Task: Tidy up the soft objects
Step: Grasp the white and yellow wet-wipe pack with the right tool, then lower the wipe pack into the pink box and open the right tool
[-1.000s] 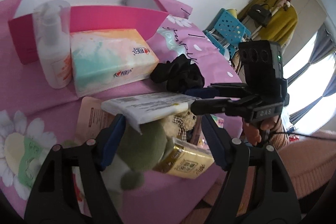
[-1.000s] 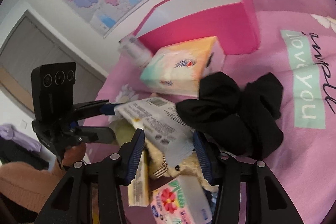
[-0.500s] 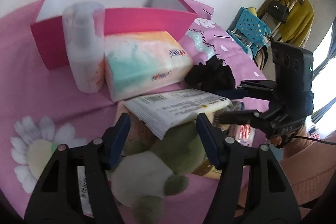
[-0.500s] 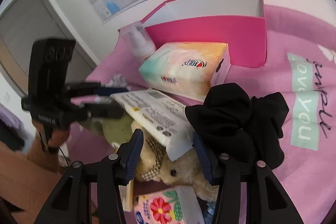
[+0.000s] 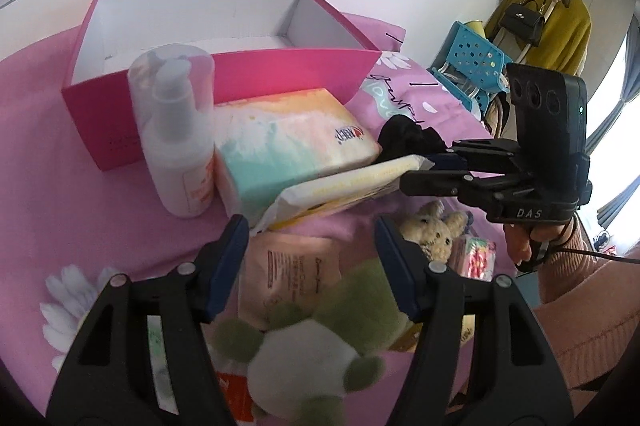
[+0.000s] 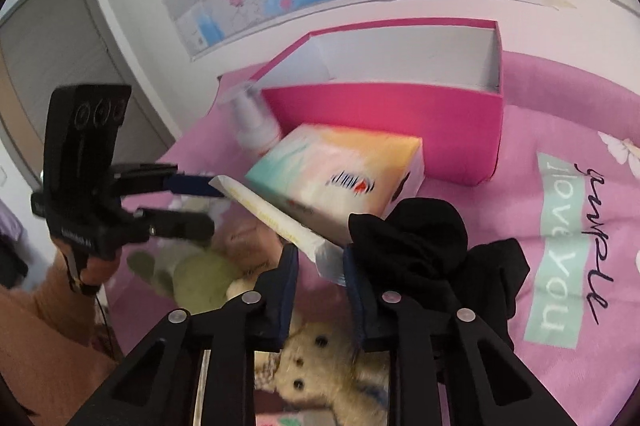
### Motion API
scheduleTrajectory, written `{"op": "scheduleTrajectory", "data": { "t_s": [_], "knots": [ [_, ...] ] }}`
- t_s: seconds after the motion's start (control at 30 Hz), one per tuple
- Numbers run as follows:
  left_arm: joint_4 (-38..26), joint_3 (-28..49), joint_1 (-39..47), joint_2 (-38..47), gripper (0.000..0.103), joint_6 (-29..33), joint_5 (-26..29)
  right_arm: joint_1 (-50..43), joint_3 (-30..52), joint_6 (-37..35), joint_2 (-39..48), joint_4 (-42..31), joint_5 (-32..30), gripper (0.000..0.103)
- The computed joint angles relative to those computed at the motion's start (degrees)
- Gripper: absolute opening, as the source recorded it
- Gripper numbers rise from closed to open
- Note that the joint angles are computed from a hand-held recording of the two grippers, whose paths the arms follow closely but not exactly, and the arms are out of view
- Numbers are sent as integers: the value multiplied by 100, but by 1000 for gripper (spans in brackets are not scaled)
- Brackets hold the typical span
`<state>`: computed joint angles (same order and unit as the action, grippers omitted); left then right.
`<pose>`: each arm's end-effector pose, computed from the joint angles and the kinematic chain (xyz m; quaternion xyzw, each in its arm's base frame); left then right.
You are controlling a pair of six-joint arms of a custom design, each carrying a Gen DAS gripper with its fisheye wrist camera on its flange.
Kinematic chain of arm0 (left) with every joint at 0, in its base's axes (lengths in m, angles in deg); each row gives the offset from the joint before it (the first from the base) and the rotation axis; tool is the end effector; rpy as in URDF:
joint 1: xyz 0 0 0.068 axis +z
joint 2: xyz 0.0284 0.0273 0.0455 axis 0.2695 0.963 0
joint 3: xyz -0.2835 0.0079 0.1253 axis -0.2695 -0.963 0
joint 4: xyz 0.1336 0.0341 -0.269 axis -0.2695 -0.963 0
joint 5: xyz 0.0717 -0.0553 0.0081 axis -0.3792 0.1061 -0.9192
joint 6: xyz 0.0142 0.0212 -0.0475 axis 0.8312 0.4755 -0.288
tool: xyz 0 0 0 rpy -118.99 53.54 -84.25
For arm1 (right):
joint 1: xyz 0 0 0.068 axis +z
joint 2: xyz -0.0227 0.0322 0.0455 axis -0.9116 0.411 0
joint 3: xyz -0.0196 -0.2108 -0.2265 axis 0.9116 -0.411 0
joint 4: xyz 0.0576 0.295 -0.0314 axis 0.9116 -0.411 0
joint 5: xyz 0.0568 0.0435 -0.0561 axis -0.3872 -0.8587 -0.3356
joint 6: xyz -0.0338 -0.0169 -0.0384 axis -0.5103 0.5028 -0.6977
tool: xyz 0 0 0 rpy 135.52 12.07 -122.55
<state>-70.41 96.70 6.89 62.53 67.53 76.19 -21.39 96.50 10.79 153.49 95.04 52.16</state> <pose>0.3004 -0.0659 0.1706 0.2899 0.8810 -0.2534 0.2749 0.2355 0.2215 0.0848 -0.1299 0.8641 0.1983 0.4441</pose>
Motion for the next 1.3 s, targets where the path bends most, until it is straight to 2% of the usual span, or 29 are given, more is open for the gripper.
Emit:
{"op": "scheduleTrajectory", "data": {
  "t_s": [0.07, 0.13, 0.23, 0.37, 0.57, 0.73, 1.0, 1.3],
  "knots": [
    [90, 20, -102, 53, 66, -23, -94, -97, 2, 106, 29, 86, -111, 24],
    [72, 105, -208, 189, 58, 4, -172, -98, -8, 60, 9, 85, -131, 24],
    [187, 38, -290, 149, 57, -3, -322, -39, 24, 35, 14, 28, -34, 24],
    [159, -86, -243, -110, 41, -175, -422, -60, -27, 179, -59, 87, -34, 21],
    [-54, -167, -102, -791, 40, -252, -207, 115, -206, -11, -733, -118, 23, 21],
    [-175, 155, -165, -1053, 40, -385, -75, 90, -330, -216, -1434, -313, -17, 21],
    [-266, 1324, -456, -281, 40, -906, -373, -486, 53, -663, -2003, -898, -277, 21],
    [-513, 2671, -739, 900, 40, -1479, -947, -1394, 966, -866, -1619, -1322, -891, 21]
  ]
}}
